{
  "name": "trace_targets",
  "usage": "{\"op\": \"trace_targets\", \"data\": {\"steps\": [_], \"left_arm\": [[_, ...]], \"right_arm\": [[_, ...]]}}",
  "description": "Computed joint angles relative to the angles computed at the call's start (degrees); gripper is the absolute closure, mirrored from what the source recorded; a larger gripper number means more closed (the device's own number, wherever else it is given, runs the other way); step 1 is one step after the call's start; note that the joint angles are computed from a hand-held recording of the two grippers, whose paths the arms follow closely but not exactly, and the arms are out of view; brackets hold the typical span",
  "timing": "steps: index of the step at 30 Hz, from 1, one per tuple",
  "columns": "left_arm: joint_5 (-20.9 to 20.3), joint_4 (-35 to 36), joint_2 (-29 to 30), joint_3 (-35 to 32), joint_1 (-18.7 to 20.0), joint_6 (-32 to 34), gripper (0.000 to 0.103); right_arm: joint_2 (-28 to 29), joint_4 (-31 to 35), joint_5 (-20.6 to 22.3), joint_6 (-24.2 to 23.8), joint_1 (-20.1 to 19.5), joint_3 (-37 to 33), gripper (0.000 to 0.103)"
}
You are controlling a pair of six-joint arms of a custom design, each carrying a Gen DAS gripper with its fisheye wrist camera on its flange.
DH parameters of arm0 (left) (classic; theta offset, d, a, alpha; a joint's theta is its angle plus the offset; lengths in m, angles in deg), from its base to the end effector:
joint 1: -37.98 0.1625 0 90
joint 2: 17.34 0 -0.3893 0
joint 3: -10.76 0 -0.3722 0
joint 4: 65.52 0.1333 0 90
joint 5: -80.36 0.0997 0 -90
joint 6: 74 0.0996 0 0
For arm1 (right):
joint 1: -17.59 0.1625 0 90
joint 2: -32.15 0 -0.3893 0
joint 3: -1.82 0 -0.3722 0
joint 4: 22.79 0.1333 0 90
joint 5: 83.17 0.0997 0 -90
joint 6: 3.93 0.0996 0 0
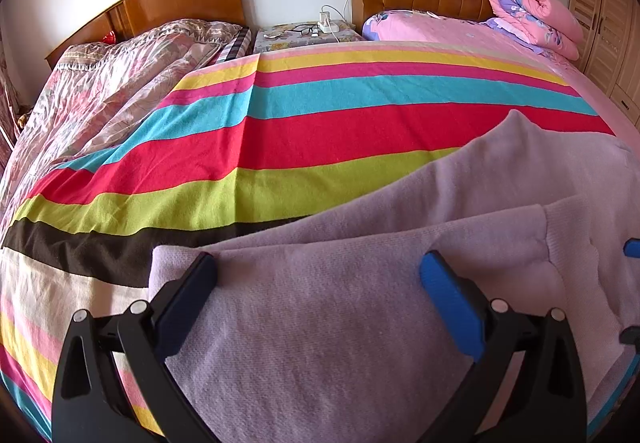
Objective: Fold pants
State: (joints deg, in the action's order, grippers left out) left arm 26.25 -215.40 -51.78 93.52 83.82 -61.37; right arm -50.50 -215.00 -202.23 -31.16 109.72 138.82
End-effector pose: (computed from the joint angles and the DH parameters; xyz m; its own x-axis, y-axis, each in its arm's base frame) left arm -0.3379 -0.6231 0.0456 -0.4978 0.6222 -0.6043 0.8110 0.5809 -0.0700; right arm 0.0997 -0.3948 0.2617 -0.7772 -0.0156 0.6291 -0.4280 0.7460 -0.5102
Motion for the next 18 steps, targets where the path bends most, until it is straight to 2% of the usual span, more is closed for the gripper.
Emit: {"op": "trace_targets", "data": {"steps": [3, 6, 7, 8, 9, 11, 13, 18], "left_arm": [[-0.07, 0.03, -0.01, 0.00, 0.01, -0.03, 0.001], [-0.35, -0.50, -0.29, 0.36, 0.09, -0.07, 0.001], [0.93, -1.15, -0.38, 0.84, -0.37, -0.24, 0.001], [3.07, -2.25, -0.46, 1.42, -1.25, -0.40, 0.002], [3.47, -3.75, -1.01, 2.22, -2.16, -0.36, 0.002], [-0.25, -5.89, -2.27, 2.90, -3.97, 0.51, 0.002], [-3.91, -5.74, -1.26, 1.15, -6.29, 2.68, 0.002], [-11.83, 3.52, 9.13, -9.46, -11.80, 7.17, 0.001]], "right_arm": [[-4.37, -3.43, -1.98, 1.24, -2.29, 2.46, 0.020], [-8.17, -0.24, -6.17, 4.69, -6.01, 3.80, 0.020], [-9.57, 0.37, -6.64, 5.07, -7.16, 4.75, 0.020], [-11.64, 0.22, -5.40, 4.75, -8.33, 6.09, 0.020], [-14.31, 0.33, -3.25, 4.76, -9.56, 7.50, 0.020], [-19.46, -0.23, 0.08, 5.03, -11.63, 9.99, 0.018], [-22.23, -1.63, 0.55, 4.77, -13.11, 11.27, 0.017], [-24.35, -3.24, 1.82, 4.12, -14.99, 11.40, 0.017]]}}
